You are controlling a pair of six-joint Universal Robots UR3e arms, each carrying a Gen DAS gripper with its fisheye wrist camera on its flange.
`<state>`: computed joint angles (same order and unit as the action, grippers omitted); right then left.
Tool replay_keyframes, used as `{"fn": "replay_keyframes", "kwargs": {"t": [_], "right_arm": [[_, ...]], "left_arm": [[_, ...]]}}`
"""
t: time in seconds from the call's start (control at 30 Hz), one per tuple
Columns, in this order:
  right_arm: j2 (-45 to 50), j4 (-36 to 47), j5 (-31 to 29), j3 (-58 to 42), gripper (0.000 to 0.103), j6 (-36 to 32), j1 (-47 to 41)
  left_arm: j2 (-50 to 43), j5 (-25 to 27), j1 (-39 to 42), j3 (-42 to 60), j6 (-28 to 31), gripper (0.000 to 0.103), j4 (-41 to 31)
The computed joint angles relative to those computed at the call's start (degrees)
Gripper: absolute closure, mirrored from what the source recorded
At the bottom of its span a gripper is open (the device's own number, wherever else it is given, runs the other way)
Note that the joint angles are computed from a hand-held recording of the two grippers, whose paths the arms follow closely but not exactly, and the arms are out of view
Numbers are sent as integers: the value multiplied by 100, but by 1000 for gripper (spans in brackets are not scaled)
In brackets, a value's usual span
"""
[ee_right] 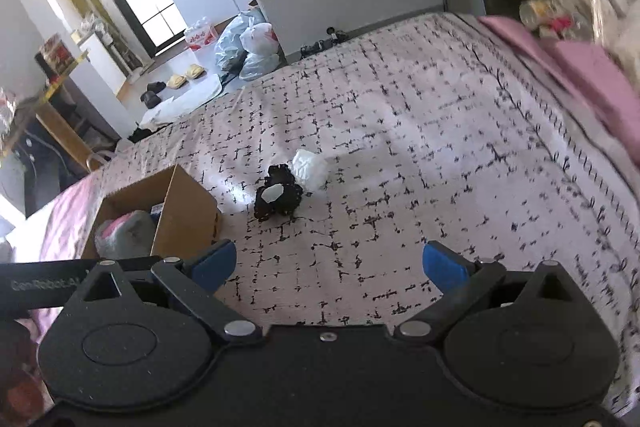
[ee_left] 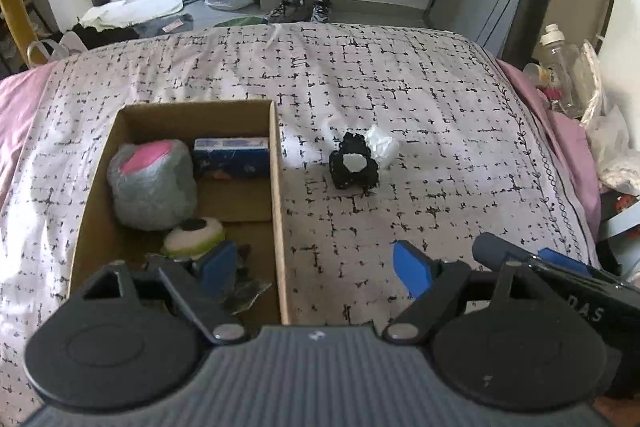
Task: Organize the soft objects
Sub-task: 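Move the left tool toward the black-and-white plush beside the box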
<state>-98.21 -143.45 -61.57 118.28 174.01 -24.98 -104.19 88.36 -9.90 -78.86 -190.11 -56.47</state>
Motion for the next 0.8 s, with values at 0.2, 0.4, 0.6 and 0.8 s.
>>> {"fn": "replay_keyframes", "kwargs": {"t": [0.2,0.4,0.6,0.8], "right_arm": [[331,13,115,-186,0,-276,-233],[752,41,472,-435,0,-536,-485],[1383,-37,624,-868,9,-506,-545],[1960,4,818,-1304,14,-547,-599]], "left_arm": [[-557,143,-242,610,-117,19,15],[-1056,302,-405,1090,-233,19,233],[-1537,272,-498,1558,-210,22,285],[-2080,234,-609,2091,-159,25,332]]}}
